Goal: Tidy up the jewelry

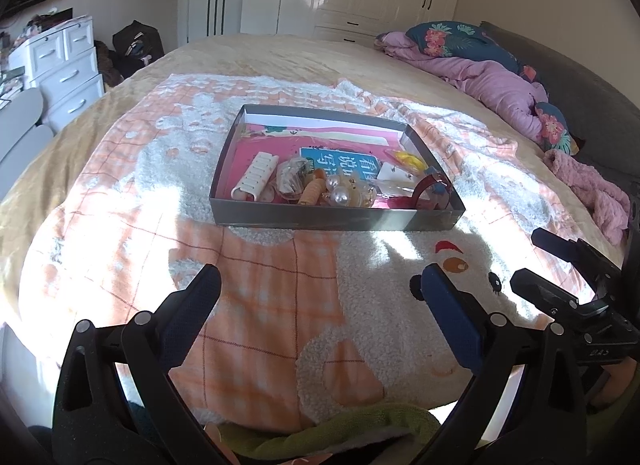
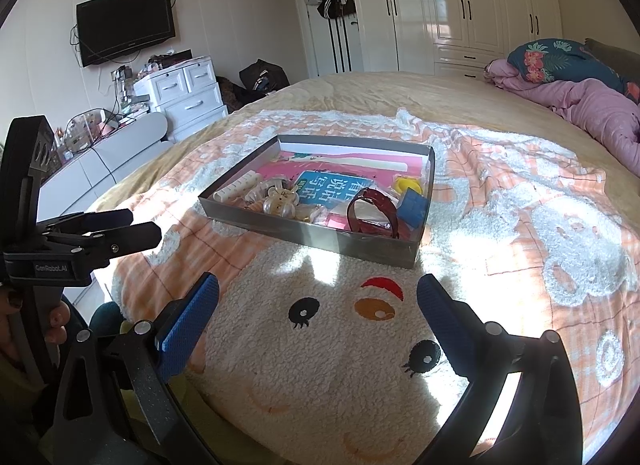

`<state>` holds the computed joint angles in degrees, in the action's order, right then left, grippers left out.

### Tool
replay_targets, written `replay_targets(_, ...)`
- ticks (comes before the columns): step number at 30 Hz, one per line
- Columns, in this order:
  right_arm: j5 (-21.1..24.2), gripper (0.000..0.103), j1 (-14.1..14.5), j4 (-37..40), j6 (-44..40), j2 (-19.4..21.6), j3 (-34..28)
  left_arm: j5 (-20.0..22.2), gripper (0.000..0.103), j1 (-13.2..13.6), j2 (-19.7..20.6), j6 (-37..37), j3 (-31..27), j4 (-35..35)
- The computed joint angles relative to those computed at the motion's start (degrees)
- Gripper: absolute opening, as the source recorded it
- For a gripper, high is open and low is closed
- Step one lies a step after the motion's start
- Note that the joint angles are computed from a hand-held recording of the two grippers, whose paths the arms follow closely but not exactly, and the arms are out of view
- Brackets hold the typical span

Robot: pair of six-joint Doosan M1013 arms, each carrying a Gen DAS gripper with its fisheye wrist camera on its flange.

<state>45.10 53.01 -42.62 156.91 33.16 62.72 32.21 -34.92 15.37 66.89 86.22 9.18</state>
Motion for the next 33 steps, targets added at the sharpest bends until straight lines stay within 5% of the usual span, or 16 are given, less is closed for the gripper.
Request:
replay_targets(19, 1.06, 0.098, -0.53, 1.4, -1.64, 0.03, -0.19, 0.36, 0.094, 0.82, 0.04, 1.97, 0.46, -2.83)
replay_targets(29, 5.52, 0.098, -3.56, -2.06, 8.47, -2.93, 5.33, 4.8, 0.094, 3.34, 1.99, -6.14, -1.75, 1.94)
replay_targets(33, 11.84, 0.098, -6.53, -2.7, 12.19, -4.61, 8.79, 9.89, 0.094, 6.55, 5.13, -14.19, -5.33, 8.46)
